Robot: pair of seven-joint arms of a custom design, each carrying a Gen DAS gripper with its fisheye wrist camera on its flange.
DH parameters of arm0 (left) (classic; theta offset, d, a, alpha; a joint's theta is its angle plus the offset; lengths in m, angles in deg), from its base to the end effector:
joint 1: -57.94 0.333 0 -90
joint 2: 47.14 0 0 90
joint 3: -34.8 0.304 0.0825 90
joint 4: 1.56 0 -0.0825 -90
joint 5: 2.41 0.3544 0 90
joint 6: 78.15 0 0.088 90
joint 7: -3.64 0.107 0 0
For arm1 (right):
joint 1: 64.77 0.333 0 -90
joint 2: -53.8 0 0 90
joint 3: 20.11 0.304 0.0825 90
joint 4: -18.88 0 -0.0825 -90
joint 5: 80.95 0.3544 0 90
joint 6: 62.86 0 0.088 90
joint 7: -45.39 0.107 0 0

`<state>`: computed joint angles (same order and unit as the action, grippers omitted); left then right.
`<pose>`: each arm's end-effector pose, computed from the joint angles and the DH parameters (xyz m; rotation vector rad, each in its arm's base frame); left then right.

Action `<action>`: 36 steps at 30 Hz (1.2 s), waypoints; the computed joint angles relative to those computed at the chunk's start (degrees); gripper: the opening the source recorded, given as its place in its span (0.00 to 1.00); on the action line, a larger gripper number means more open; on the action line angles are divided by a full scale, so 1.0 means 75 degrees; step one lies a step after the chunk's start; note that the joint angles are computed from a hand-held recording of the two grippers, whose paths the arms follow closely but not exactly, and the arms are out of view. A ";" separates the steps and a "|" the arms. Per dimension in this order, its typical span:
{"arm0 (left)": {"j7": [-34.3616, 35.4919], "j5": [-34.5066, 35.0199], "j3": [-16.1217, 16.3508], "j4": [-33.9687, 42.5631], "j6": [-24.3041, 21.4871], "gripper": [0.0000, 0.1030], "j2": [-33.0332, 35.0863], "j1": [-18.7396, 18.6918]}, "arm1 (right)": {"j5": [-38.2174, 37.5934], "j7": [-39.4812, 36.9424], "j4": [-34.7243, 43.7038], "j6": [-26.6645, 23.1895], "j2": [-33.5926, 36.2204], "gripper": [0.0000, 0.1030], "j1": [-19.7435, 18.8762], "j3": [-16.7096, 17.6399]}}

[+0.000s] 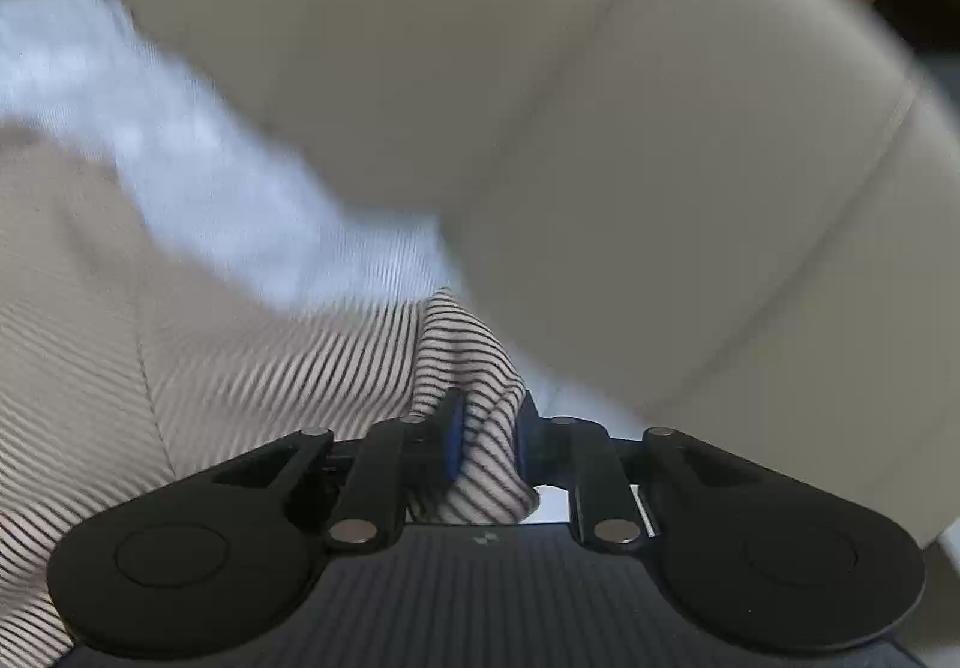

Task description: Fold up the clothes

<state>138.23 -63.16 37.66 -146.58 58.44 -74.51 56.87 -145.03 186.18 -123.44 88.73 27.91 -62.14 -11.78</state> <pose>0.4060 0.0054 0.4812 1.9103 -2.0222 1.3429 0.4105 0.1087 0.5049 -1.9585 1.6419 -1.3172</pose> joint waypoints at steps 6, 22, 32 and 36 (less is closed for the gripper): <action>0.0102 -0.0343 0.0022 -0.0029 0.0290 0.96 0.0000 -0.0062 | 0.0859 -0.0251 -0.0598 0.0067 -0.0581 0.46 0.0138 -0.0398; -0.2843 0.3277 -0.0916 -0.0976 0.1230 1.00 -0.2318 0.0243 | 0.7004 -0.6199 -0.1690 -0.4383 -0.5040 0.54 0.4203 -0.0487; -0.3937 0.4026 -0.0719 -0.1689 0.1208 1.00 -0.2862 0.0040 | 0.7132 -0.5994 -0.1958 -0.3677 -0.5532 0.35 0.3440 -0.0092; -0.4172 0.3596 -0.0323 -0.1645 0.1610 1.00 -0.2349 -0.0169 | 0.6008 -0.5239 -0.2349 -0.1962 -0.5146 0.45 0.2220 0.0142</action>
<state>106.94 -36.19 35.24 -158.91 70.52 -92.12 55.60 -99.97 146.89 -141.06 74.02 -10.69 -45.49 -10.72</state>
